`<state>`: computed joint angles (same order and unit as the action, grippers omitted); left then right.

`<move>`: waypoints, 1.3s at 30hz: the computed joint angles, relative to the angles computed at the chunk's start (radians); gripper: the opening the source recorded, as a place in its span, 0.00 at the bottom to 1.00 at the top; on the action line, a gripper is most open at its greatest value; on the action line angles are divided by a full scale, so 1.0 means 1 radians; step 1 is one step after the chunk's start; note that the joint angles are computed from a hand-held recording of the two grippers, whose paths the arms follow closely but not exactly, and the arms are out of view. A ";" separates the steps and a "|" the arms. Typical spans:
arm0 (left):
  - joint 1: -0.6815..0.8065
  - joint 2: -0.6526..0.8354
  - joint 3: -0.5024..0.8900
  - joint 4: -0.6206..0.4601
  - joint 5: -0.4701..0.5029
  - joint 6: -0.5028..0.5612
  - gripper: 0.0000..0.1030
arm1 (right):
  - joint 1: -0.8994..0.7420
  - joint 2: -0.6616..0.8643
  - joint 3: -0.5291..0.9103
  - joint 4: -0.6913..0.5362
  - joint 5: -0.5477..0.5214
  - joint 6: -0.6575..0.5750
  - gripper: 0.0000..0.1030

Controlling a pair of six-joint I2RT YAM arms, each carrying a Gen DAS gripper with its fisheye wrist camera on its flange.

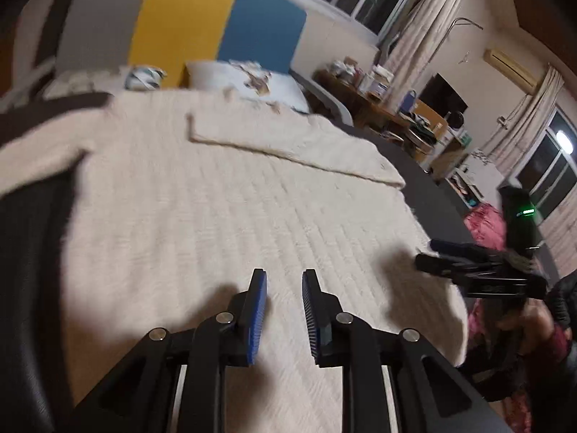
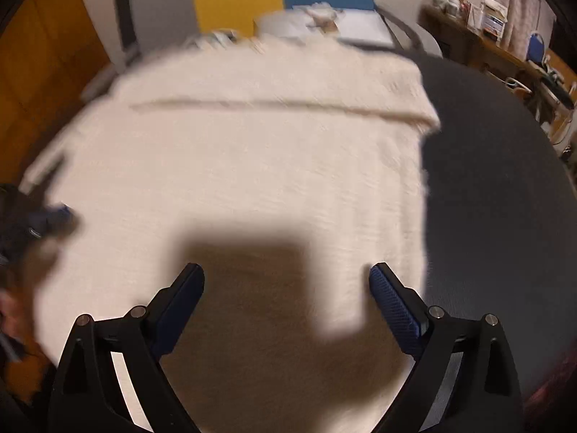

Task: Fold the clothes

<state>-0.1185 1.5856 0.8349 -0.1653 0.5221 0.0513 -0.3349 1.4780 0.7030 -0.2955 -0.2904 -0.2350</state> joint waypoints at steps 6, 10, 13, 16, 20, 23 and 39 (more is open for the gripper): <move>0.164 -0.115 -0.146 -0.043 -0.028 0.119 0.19 | 0.255 -0.172 -0.199 0.056 0.147 0.112 1.00; 0.262 -0.186 -0.202 -0.083 0.060 0.150 0.19 | 0.296 -0.138 -0.262 0.173 0.207 0.179 1.00; 0.314 -0.251 -0.252 -0.102 0.102 0.158 0.19 | 0.274 -0.190 -0.341 0.247 0.175 0.175 1.00; 0.312 -0.285 -0.281 -0.096 0.088 0.154 0.20 | 0.257 -0.189 -0.358 0.291 0.157 0.176 1.00; 0.308 -0.326 -0.276 -0.110 0.076 0.152 0.20 | 0.268 -0.271 -0.382 0.251 0.169 0.158 1.00; 0.264 -0.336 -0.234 -0.081 0.043 0.144 0.21 | 0.248 -0.195 -0.289 0.195 0.152 0.117 1.00; 0.235 -0.016 0.061 -0.065 0.106 0.074 0.21 | 0.345 0.064 -0.001 0.113 0.162 0.090 1.00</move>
